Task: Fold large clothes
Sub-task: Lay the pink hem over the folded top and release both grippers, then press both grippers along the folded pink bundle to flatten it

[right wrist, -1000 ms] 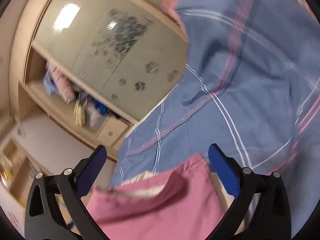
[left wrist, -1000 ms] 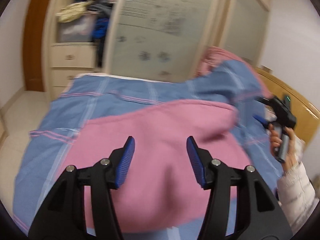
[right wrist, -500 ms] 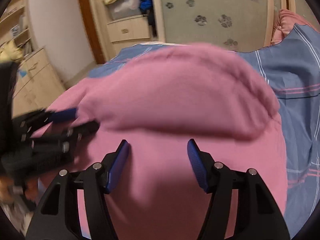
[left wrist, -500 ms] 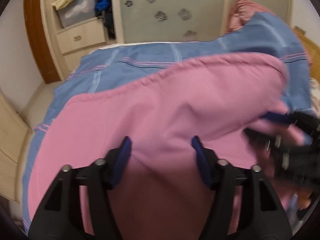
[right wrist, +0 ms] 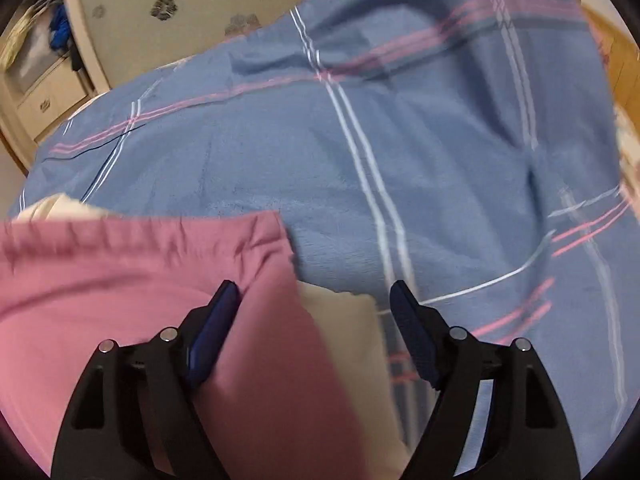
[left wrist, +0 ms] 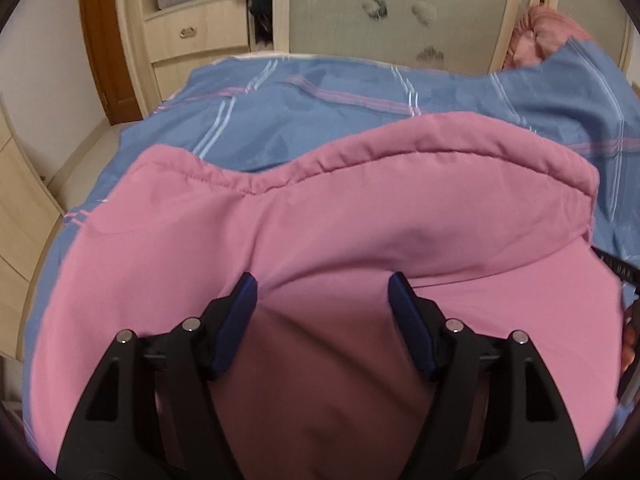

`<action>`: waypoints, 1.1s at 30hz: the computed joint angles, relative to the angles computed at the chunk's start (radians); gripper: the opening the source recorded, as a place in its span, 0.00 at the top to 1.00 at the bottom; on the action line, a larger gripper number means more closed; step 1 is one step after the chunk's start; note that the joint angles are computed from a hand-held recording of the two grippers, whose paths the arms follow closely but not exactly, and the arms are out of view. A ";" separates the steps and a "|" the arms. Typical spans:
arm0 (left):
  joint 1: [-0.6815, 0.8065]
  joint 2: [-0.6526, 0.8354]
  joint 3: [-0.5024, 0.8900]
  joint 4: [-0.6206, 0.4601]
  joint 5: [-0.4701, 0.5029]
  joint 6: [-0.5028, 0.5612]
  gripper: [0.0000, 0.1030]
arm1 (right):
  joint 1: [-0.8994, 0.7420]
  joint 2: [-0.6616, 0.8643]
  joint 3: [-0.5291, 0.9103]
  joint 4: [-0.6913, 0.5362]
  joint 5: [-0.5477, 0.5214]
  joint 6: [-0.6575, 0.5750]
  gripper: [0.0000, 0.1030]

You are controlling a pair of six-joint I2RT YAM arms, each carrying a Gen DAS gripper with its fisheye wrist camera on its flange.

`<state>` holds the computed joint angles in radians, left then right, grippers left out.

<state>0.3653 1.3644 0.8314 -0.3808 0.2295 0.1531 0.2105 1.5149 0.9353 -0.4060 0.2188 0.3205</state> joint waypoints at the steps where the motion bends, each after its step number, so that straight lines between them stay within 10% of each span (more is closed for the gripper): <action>1: 0.026 -0.036 -0.005 -0.016 0.045 0.003 0.39 | 0.016 -0.091 -0.044 0.013 -0.007 -0.006 0.28; 8: 0.172 -0.173 -0.005 -0.023 0.055 0.029 0.42 | 0.293 -0.241 0.011 -0.041 -0.040 0.016 0.30; 18: 0.115 0.101 -0.056 0.214 -0.186 0.033 0.38 | 0.586 0.335 0.497 -0.112 0.161 -0.090 0.29; 22: 0.205 0.197 0.010 0.186 -0.068 0.001 0.33 | 0.482 0.364 0.453 -0.036 0.035 -0.027 0.11; 33: 0.353 -0.083 -0.111 0.114 0.085 0.151 0.33 | 0.358 0.032 0.075 0.066 0.048 0.022 0.09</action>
